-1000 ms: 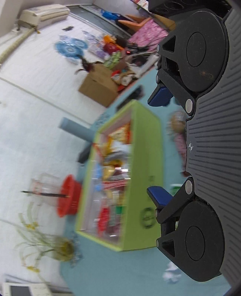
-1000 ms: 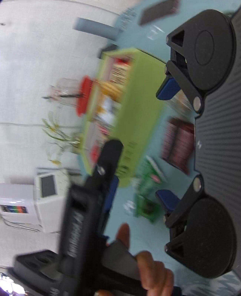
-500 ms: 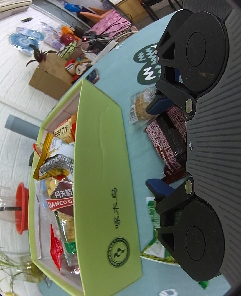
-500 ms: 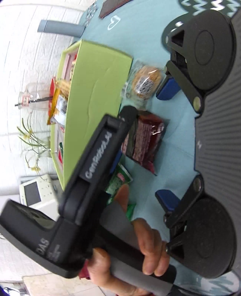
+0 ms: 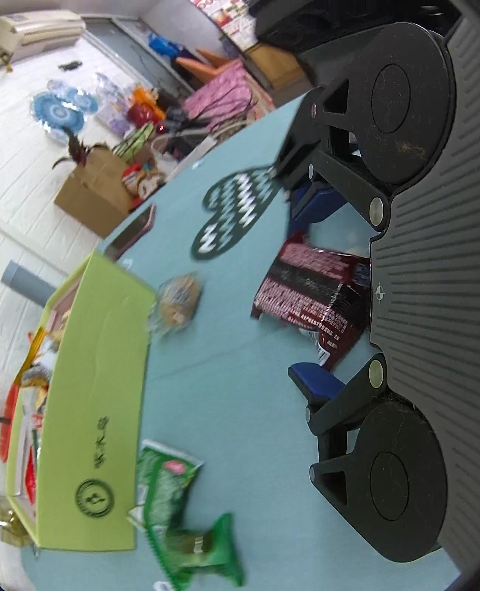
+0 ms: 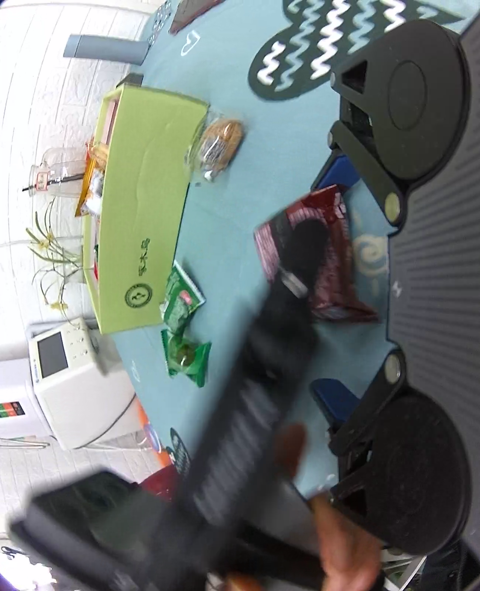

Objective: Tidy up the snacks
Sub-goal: 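Move the left gripper to the dark red bar packet and grasp it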

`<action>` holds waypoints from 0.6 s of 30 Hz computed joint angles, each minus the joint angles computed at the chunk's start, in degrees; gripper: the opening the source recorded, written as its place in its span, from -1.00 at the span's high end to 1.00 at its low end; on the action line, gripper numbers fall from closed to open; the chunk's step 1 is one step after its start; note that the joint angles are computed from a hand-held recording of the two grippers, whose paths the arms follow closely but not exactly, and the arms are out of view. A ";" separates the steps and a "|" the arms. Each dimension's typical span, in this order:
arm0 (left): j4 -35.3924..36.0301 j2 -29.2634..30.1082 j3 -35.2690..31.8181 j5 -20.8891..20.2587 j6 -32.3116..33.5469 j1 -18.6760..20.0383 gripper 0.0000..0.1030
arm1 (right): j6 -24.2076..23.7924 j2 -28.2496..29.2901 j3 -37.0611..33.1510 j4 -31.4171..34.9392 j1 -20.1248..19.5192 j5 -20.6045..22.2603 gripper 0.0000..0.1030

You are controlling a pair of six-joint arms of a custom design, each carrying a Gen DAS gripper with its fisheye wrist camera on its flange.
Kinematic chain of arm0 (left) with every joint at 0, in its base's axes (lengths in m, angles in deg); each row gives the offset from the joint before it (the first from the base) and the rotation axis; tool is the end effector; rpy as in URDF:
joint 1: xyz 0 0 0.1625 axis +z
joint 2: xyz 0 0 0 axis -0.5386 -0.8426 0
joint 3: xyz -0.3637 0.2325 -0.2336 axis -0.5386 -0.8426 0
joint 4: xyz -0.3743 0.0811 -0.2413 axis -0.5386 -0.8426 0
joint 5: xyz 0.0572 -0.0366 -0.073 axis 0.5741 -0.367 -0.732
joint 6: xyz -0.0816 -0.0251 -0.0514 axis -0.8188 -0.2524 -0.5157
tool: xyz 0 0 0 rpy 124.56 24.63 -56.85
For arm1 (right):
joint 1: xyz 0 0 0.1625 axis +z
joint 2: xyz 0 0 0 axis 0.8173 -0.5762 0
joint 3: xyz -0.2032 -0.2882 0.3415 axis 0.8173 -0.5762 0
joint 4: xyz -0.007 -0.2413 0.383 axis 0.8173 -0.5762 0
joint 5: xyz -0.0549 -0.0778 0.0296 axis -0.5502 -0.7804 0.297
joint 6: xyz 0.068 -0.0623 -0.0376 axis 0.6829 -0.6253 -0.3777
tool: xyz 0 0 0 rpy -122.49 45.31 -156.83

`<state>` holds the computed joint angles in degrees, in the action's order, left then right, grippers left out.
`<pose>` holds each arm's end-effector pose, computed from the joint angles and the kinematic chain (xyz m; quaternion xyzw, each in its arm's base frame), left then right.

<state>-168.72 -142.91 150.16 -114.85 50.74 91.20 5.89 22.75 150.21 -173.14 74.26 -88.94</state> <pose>0.0170 -0.3070 0.2923 0.1274 0.9402 -0.2972 0.1068 0.3435 -0.2715 -0.1217 0.4167 -0.8763 0.1850 0.1558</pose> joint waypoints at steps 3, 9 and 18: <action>5.12 -4.90 1.98 1.93 -3.62 -4.84 -0.33 | 1.11 -0.24 1.76 -2.75 0.86 -1.20 -0.99; 4.62 -5.96 1.29 1.11 -5.76 -3.52 -0.33 | 3.72 -1.06 4.44 -4.71 2.34 -0.37 -0.99; 5.85 -8.00 0.08 2.93 -5.96 -1.48 -0.30 | 2.51 0.66 -0.75 0.44 1.34 2.19 -0.99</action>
